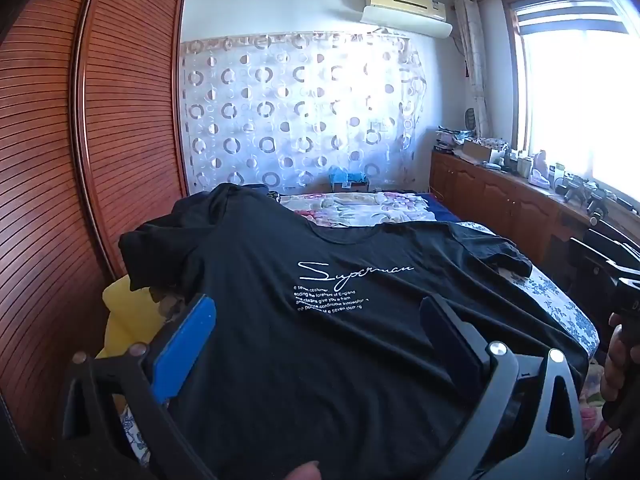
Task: Fold small clothes
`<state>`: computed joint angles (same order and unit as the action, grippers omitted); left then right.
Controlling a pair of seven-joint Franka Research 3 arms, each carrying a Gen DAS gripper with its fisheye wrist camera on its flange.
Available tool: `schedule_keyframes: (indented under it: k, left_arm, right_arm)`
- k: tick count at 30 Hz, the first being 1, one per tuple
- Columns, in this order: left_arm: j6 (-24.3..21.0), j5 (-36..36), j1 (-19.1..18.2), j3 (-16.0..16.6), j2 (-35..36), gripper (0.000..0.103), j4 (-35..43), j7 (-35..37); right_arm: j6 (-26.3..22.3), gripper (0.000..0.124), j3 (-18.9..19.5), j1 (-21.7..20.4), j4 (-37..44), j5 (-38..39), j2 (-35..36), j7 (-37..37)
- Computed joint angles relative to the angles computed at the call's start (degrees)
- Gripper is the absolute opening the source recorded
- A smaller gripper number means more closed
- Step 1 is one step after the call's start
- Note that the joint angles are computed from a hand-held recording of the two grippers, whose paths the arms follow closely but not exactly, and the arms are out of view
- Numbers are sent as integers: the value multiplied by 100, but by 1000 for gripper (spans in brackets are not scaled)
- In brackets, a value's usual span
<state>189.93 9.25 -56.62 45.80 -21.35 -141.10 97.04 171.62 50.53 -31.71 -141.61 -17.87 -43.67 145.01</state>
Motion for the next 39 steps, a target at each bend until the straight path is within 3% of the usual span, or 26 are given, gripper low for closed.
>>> schedule_keyframes:
  k: [9,14,39]
  left_arm:
    - [41,109,29,-3,-1,103,4,-73]
    - [-28,74,435,-423,-49,103,-39,-83]
    - [104,509,549,-436,-3,103,-61,-444]
  right_arm:
    - [3,103,28,-33,-1,-13,-50,-19]
    - [6,103,49,-57,8,-13,-38,-1]
    - [7,103,4,-4,-3,-15,-45,-7]
